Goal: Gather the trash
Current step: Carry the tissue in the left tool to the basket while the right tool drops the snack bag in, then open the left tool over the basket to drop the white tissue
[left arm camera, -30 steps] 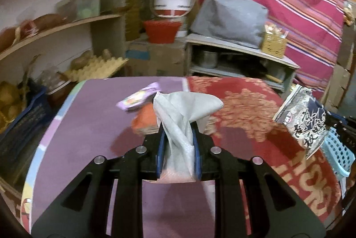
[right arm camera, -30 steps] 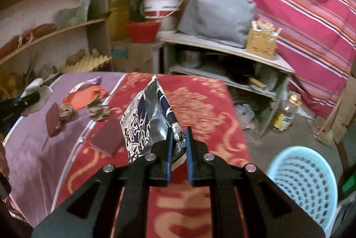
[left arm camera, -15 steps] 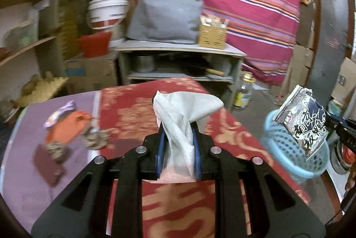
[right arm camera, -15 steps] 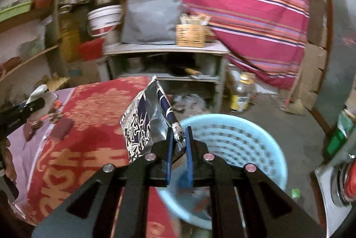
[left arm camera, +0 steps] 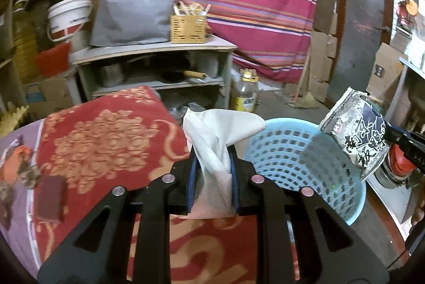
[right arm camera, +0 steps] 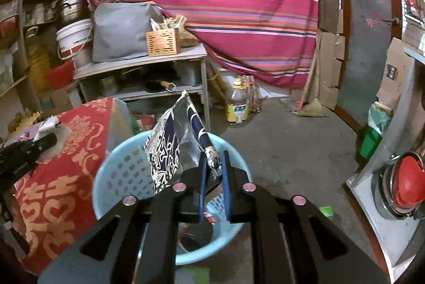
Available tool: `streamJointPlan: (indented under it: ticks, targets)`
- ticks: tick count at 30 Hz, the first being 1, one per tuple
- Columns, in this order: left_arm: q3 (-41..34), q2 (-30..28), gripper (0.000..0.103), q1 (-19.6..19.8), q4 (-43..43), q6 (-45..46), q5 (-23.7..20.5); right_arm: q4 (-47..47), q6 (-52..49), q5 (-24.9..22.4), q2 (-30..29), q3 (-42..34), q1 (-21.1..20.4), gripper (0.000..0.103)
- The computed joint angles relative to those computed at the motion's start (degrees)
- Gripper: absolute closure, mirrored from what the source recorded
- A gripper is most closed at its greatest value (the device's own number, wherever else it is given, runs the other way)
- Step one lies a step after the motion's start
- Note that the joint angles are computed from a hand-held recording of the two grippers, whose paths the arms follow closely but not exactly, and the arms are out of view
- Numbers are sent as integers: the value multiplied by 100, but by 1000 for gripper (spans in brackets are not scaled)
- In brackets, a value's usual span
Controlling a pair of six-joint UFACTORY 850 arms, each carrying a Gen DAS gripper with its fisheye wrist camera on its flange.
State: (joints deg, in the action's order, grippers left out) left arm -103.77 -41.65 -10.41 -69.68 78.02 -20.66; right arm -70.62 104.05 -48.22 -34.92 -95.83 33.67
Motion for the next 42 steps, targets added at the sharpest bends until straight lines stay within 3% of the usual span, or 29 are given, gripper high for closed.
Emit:
streamJointPlan:
  ticks: [15,19,26,29,31,40,42]
  targets:
    - [-212,-206,83,-376,271,-212,-53,447,-293,221,-25,97,-176,88]
    - [-198,-197,83,-374,234,-173,-17,590,-524,201,-134,-53,-160,69]
    - [-186,-166,83,-350,271,-255,-2,618,-558,134,-113,-25,-134,68]
    - [-190,-167,83,-350,234,-208,-37,390,-223,116,33,169,-118,54]
    - [-190,-161,83,-373,246,-189,-76,235,-13,101,130,288,-106,52]
    - [-526,-438,77,-526,972,-763,-279,-159,509,129,358,565,-80,52]
    - [-524,-439,64,-531,904,-747,-332,-165,537,130,381,599,-85,52]
